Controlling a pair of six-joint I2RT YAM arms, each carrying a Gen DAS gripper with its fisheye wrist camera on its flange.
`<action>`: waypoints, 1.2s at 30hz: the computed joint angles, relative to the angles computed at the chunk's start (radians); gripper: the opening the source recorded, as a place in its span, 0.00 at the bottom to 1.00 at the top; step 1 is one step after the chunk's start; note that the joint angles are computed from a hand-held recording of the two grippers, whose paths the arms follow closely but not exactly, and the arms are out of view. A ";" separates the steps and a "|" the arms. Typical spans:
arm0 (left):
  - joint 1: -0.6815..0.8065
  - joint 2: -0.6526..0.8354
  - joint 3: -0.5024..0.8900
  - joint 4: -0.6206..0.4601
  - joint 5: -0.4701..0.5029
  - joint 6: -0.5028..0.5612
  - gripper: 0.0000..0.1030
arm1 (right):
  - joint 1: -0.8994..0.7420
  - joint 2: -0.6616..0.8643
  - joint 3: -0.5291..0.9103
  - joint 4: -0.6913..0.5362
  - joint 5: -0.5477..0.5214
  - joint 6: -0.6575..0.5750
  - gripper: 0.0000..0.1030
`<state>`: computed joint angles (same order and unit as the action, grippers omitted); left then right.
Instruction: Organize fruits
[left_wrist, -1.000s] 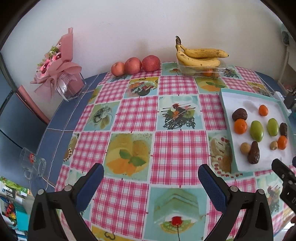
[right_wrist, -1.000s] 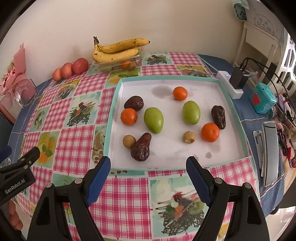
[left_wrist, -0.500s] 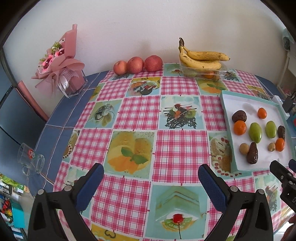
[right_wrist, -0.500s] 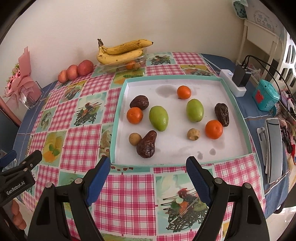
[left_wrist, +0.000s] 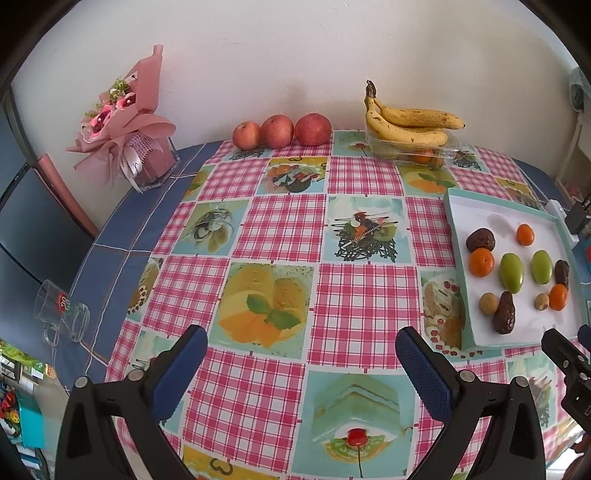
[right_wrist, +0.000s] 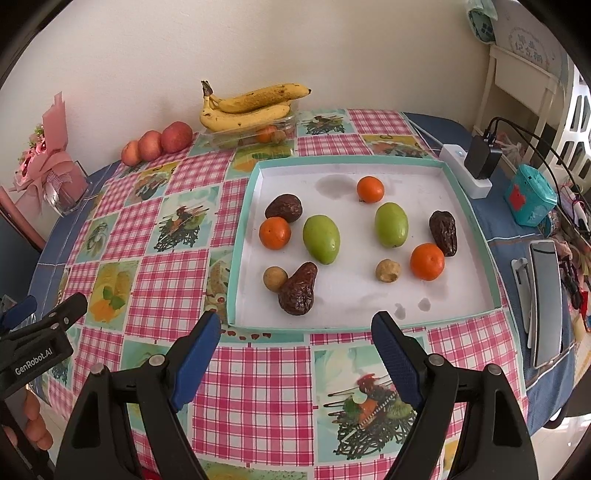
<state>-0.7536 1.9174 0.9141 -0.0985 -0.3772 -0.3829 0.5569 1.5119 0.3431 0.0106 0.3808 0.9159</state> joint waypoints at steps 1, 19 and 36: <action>0.000 0.000 0.001 -0.001 0.000 0.000 1.00 | 0.000 0.000 0.000 0.000 0.000 -0.001 0.82; -0.002 0.001 0.004 -0.005 0.006 -0.007 1.00 | 0.003 0.012 0.005 0.003 -0.003 -0.001 0.82; 0.002 0.002 0.003 -0.007 0.010 -0.009 1.00 | -0.005 0.043 0.018 0.028 -0.028 -0.020 0.82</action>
